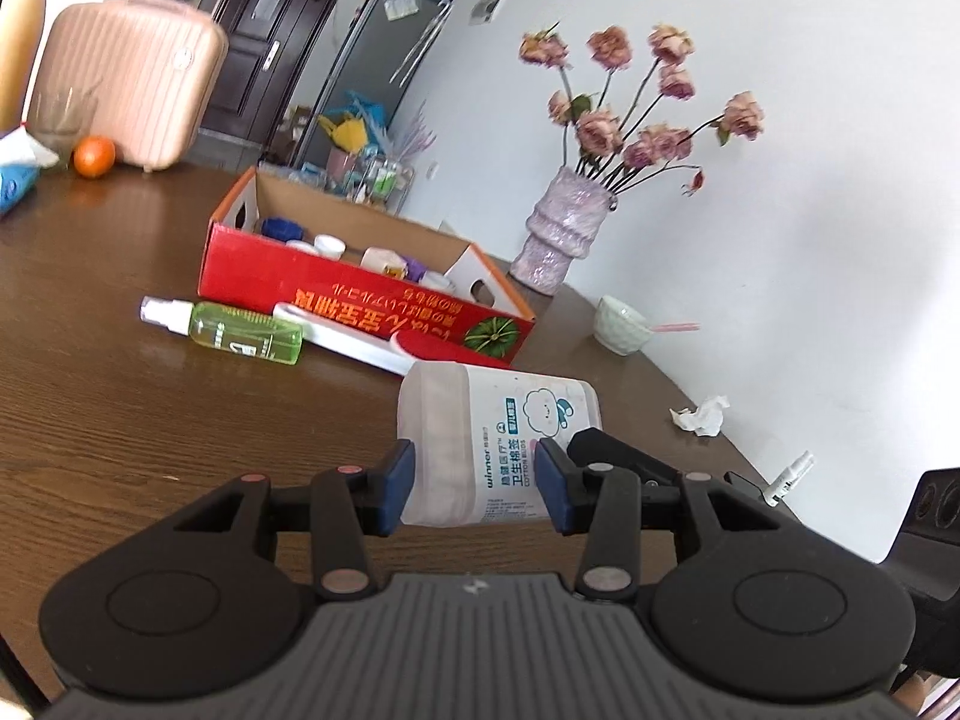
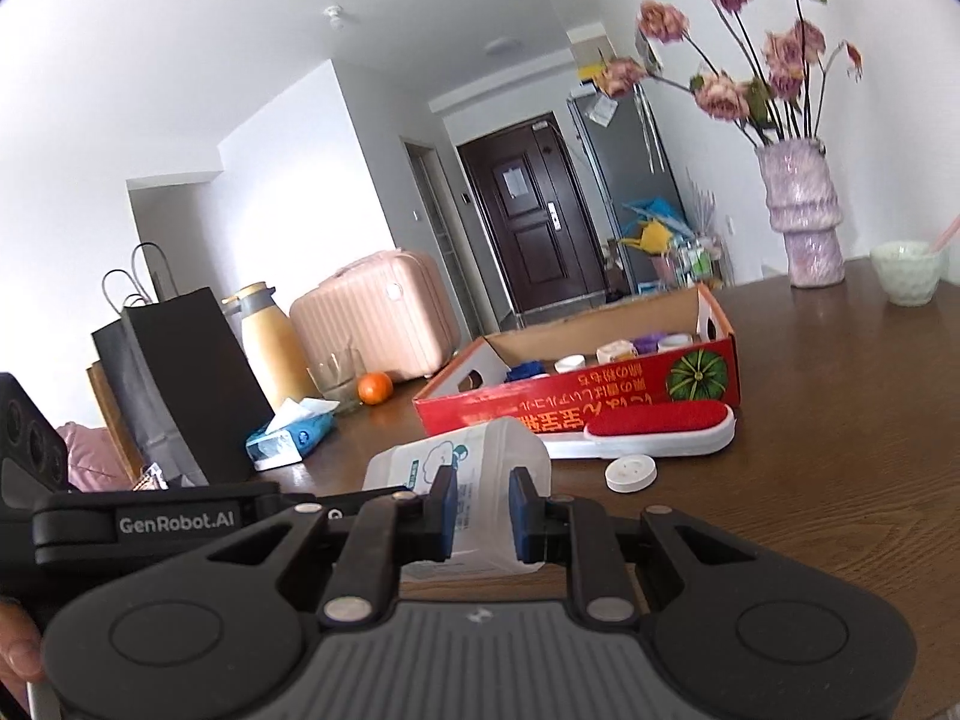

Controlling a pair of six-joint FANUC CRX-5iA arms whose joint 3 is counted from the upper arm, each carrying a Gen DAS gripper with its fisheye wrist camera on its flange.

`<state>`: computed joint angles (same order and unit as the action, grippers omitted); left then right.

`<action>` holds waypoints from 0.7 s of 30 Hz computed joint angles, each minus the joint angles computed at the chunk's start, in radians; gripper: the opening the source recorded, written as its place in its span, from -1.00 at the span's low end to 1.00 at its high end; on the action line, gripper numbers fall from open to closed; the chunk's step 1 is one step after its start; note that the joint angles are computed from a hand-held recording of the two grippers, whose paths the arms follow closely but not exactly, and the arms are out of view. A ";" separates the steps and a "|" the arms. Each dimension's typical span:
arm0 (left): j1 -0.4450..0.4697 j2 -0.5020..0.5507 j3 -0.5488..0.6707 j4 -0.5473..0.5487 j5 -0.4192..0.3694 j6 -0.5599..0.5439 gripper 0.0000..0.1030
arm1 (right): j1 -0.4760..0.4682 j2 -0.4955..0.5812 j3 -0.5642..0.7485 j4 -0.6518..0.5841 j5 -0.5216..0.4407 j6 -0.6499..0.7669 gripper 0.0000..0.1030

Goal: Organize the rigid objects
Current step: 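Lift the white bottle with both tools and carry it over the red box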

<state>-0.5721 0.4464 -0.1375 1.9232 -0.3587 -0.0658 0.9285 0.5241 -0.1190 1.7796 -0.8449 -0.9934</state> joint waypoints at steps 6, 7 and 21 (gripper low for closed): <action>-0.049 -0.082 -0.087 0.255 0.009 -0.231 -0.15 | 0.056 0.008 0.014 0.000 -0.084 0.045 -0.65; -0.056 -0.091 -0.096 0.290 0.011 -0.267 -0.15 | 0.062 0.010 0.016 0.003 -0.094 0.050 -0.65; -0.078 -0.089 -0.032 0.430 0.023 -0.420 -0.15 | 0.044 0.024 0.078 0.045 -0.132 0.137 -0.65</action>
<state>-0.6504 0.3578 -0.1699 2.3536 -0.3353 -0.4854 0.9721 0.5483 -0.0413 1.8250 -0.9773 -0.8567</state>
